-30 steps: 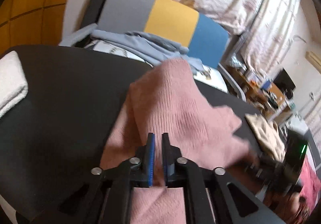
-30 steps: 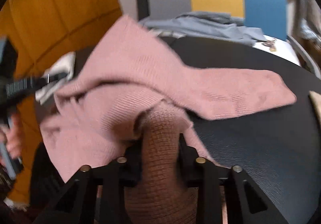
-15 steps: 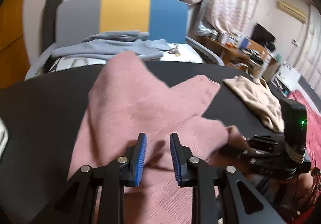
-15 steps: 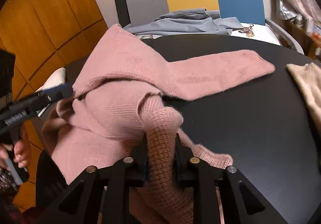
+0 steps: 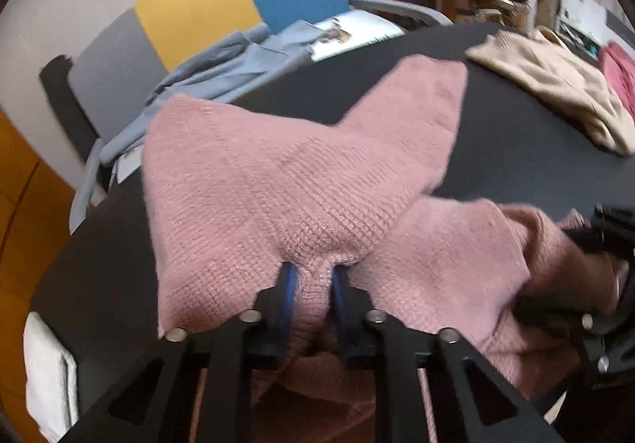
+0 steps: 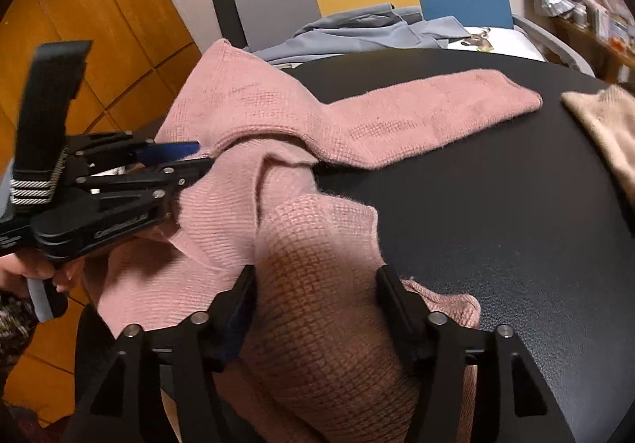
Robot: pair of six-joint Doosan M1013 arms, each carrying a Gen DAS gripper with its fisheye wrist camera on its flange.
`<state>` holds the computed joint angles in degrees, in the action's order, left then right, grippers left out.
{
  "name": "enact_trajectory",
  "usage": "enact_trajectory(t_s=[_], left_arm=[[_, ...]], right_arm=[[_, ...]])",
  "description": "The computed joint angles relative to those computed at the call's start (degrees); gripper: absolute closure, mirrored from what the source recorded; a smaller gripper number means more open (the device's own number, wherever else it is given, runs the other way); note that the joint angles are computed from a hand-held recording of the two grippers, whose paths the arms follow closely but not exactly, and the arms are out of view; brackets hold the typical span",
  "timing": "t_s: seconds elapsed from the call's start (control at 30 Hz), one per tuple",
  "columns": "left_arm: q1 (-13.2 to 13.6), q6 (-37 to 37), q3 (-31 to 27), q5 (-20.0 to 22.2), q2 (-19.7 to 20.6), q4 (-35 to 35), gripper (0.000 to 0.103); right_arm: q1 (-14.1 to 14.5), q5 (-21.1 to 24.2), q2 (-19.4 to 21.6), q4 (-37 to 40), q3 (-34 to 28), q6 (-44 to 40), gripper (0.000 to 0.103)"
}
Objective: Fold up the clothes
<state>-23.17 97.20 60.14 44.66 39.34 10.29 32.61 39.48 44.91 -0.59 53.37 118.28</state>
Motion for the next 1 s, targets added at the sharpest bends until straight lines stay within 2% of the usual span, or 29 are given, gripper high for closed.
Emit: enact_trajectory(t_s=[0.17,0.27,0.4,0.47,0.53,0.7,0.77,0.87,0.9,1.0], left_arm=[[1.14,-6.23,1.19,-5.41,-1.98,-0.62,0.094],[3.27,-5.58,0.76,-7.32,-3.15,-9.93,0.094],[6.24,-2.13,1.78,-11.85,-5.2,-23.12,0.094],[7.39,-2.23,2.9,-15.02,-6.44,-25.91,0.094],[8.46,-4.07,3.39,-16.04,-7.05,-26.08,0.094],[11.55,-5.65,8.55,-17.17,-8.99,-32.48,0.094],[12.78,-5.09,11.7,-19.03,-9.71,-37.62,0.094],[14.92,-1.68,17.39,-21.12,-11.05,-49.62,0.094],[15.38,-2.08,18.81,-21.2,-11.19,-50.88,0.094],[15.76,-9.02,21.14,-18.75,-10.91,-44.11,0.094]], right_arm=[[-0.2,-2.13,-0.76,1.66,1.78,-0.4,0.037],[-0.34,-2.77,-1.0,2.59,2.35,-0.23,0.035],[-0.08,-2.91,-1.13,1.41,2.58,0.6,0.034],[-0.08,-3.0,-1.25,1.55,2.79,0.53,0.034],[-0.17,-3.03,-1.27,1.9,2.84,0.33,0.034],[-0.24,-2.81,-1.26,2.22,2.74,0.66,0.033],[-0.2,-2.33,-1.16,2.06,2.44,0.83,0.033],[-0.42,-1.11,-0.67,1.97,1.44,0.98,0.033],[-0.45,-0.79,-0.6,1.92,1.25,1.26,0.033],[-0.41,0.36,-0.52,0.84,0.5,2.81,0.033]])
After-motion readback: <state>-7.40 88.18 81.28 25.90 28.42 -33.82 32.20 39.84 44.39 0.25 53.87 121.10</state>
